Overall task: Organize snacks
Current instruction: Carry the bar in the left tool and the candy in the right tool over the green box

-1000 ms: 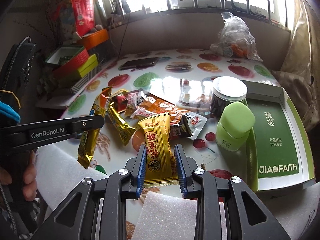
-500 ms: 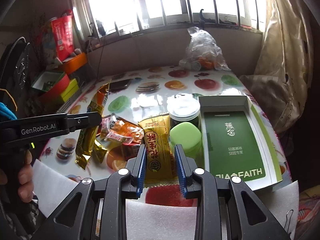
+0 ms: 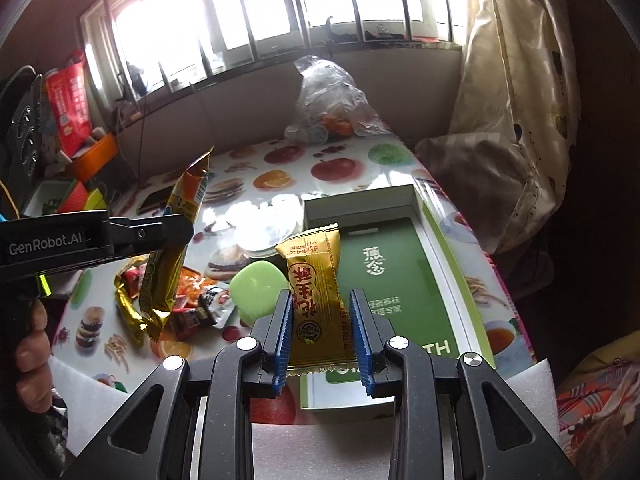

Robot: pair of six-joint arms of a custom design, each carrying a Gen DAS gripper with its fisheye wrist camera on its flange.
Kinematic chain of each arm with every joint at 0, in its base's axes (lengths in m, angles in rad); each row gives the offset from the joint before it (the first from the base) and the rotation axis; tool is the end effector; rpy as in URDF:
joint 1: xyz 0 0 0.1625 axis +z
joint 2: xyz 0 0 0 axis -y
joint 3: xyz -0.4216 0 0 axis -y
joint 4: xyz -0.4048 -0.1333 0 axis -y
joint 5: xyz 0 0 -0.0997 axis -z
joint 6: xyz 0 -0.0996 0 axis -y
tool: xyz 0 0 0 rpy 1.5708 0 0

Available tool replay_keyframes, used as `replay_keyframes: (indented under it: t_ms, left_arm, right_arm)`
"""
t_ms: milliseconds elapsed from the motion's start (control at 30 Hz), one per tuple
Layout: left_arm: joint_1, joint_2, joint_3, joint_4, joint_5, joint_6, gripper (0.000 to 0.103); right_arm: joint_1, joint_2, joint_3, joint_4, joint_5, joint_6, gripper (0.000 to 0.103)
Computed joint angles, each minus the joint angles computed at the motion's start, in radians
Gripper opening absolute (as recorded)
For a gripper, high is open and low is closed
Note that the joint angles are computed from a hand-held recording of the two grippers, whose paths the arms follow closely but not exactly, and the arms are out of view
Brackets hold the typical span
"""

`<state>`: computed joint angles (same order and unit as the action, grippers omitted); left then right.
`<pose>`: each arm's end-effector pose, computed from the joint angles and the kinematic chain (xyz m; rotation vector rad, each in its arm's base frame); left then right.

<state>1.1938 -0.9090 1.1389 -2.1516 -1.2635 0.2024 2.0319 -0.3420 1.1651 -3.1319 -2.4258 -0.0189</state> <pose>-0.1350 -0.7849 0.3480 0.7311 2.7237 -0.5359 0.4036 -0.6818 0.0258 0.1496 -2.2768 1.0723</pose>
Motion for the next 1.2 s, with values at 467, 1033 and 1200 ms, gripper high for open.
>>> replay_keyframes:
  t_ms: [467,1033,1200]
  left_arm:
    - [-0.016,0.110,-0.058,0.073,-0.024,0.013,0.024]
    - [-0.023,0.184,-0.074,0.106,0.024,0.009,0.024]
    - [-0.025,0.195,-0.072,0.100,0.053,0.015,0.024]
  right_arm:
    - [-0.061,-0.043,0.071,0.008,-0.041,0.064,0.027]
    - [-0.102,-0.034,0.072,0.055,-0.089,0.073,0.027]
    - [-0.109,-0.030,0.070,0.062,-0.090,0.073,0.027]
